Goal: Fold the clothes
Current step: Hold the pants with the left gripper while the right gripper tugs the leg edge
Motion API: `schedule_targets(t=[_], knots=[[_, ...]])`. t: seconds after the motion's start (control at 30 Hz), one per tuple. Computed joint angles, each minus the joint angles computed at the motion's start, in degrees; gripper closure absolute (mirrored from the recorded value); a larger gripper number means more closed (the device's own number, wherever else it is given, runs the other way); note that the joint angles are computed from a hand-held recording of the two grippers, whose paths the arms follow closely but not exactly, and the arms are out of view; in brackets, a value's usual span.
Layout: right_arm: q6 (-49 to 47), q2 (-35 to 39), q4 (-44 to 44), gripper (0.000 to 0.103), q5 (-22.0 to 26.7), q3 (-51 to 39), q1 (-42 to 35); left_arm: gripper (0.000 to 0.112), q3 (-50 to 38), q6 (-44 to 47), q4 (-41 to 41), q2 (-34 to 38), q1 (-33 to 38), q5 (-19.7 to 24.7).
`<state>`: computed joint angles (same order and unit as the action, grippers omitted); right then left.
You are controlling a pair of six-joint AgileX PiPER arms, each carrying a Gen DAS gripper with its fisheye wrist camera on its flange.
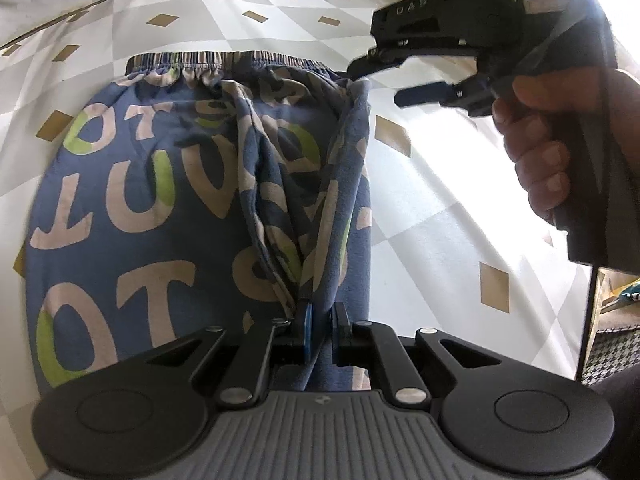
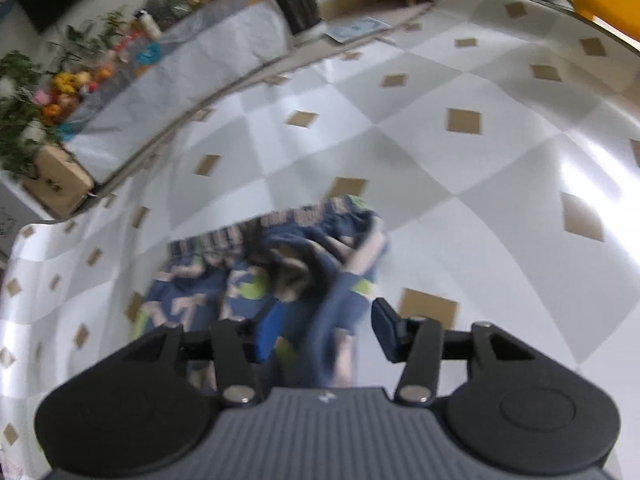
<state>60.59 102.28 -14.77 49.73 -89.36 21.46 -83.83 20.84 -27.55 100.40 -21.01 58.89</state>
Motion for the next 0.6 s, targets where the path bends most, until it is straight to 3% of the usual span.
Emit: schedule_targets(t=[0.2,0.33,0.37,0.43,0.53,0.6], knots=[[-4.78,1.73,4.53,0.052,0.52,-0.93,0.3,0.106,0.1,0.05,-0.61,0.28,-0.02,0.42],[-5.71,3.68,3.08,0.053,3.79,-2.79,1.93,0.106,0.09,0.55,-0.81,0.45,-0.3,0.86],[-5.98,3.95,2.74,0.056,4.31,-2.76,2.22,0.106,0.11,0.78,-0.8,0.47,-0.28,0.89],[-6.44,4.51,1.99,0.08,5.41,-2.71,2.79,0.106,0.18,1.26,-0.72,0.42,-0.17,0.77],[-6.57,3.97,2.35,0.094,4.44,-1.29,2.55,0.103,0.94,1.62,0.74,-0.12,-0.45,-0.43],[-5.88,3.18,1.51,0.096,3.47,-0.71,2.61,0.098,1.4,1.83,1.8,-0.34,-0.69,-1.19]])
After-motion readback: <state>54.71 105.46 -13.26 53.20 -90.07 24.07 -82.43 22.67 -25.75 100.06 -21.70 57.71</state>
